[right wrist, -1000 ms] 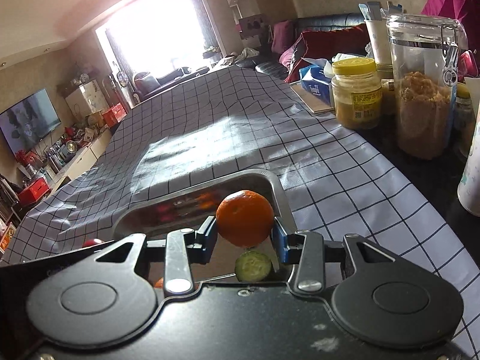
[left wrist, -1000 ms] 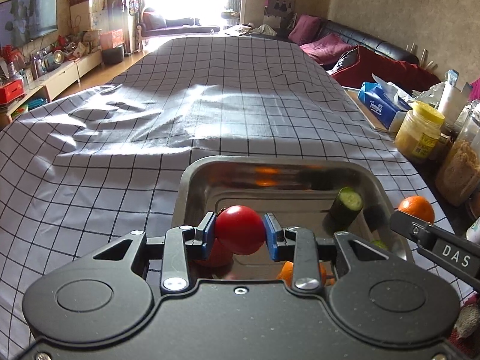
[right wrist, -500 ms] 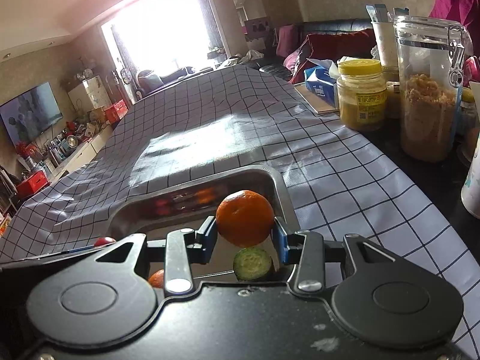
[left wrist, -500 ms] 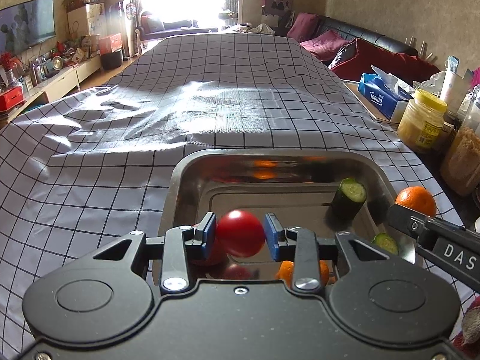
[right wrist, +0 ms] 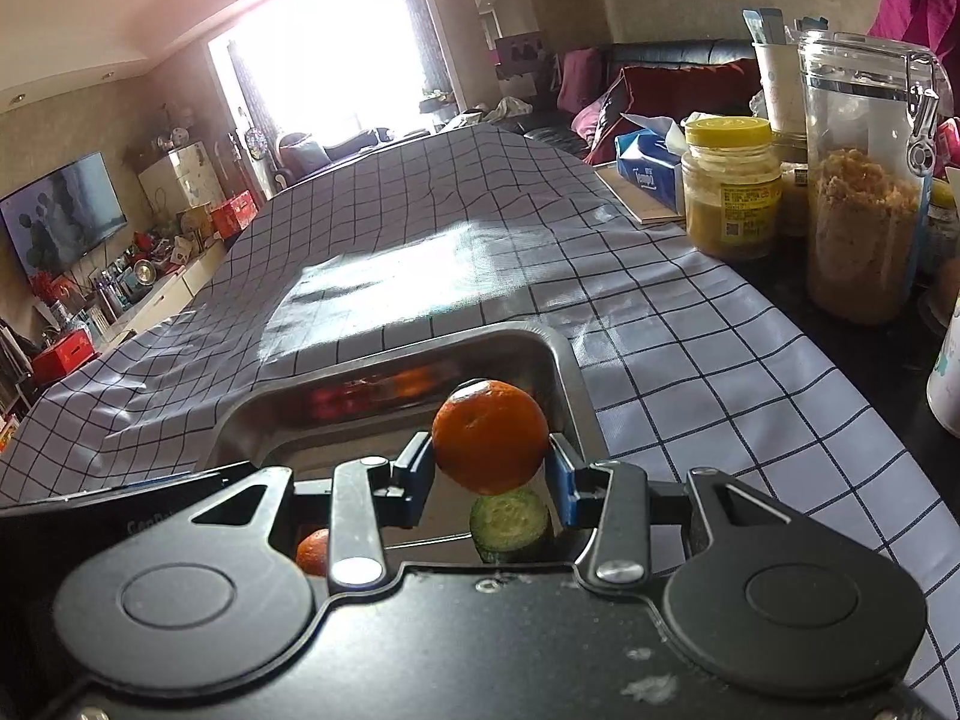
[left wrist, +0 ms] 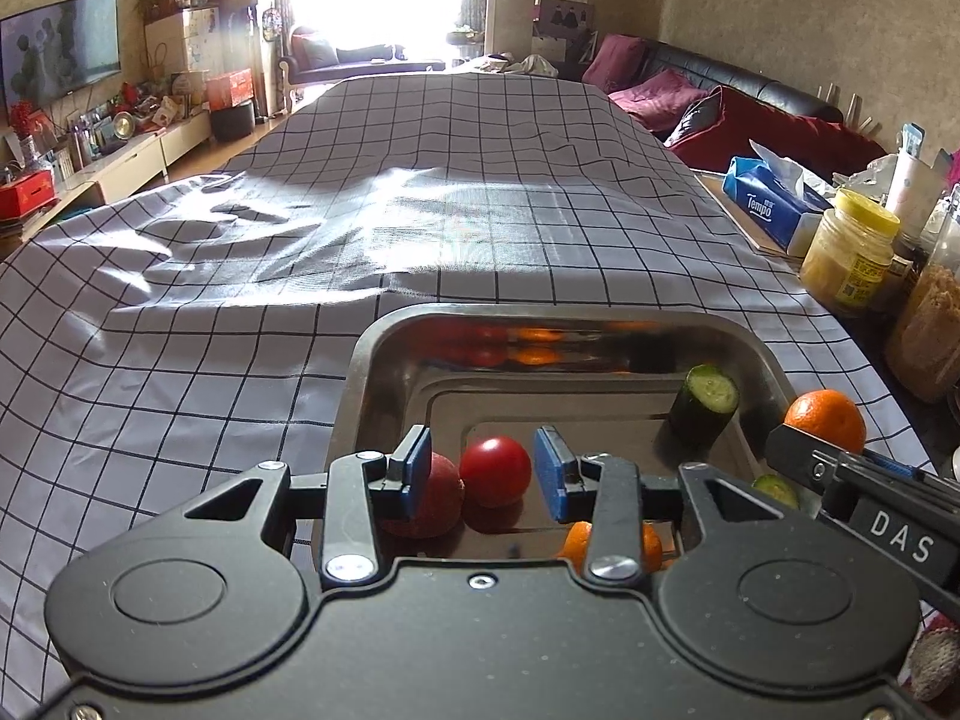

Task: Organize fruits
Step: 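Carry the orange and tomato over the steel tray and open both grippers, then lift both open grippers away from the tray toward the remaining fruits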

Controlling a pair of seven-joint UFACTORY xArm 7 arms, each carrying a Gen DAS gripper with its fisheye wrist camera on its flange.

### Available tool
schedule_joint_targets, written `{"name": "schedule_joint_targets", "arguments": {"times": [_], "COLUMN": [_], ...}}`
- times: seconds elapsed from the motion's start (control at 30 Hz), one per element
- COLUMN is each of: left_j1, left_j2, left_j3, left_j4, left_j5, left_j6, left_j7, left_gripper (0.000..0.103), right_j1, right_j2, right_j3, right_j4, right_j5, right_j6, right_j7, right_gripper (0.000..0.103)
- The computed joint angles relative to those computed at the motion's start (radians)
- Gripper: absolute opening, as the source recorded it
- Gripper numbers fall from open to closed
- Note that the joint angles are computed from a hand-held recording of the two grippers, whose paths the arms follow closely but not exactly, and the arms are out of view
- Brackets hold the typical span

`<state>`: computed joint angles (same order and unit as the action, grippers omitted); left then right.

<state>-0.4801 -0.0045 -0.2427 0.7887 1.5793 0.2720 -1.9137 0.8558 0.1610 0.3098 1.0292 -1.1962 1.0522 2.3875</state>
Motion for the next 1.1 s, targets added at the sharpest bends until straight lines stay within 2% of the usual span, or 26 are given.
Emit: {"name": "schedule_joint_targets", "arguments": {"times": [0.33,1.1], "left_j1": [-0.003,-0.001], "left_j2": [-0.003,0.0], "left_j3": [-0.002,0.001], "left_j4": [-0.003,-0.004], "left_j5": [-0.003,-0.008], "left_j6": [0.008,0.013], "left_j7": [0.002,0.007], "left_gripper": [0.048,0.048], "right_j1": [0.013,0.019], "right_j2": [0.005,0.015], "right_j3": [0.003,-0.001], "right_j4": [0.007,0.015], "right_j5": [-0.015,-0.016], "right_j6": [0.042,0.04], "right_j7": [0.005,-0.008], "right_gripper": [0.044,0.044]}}
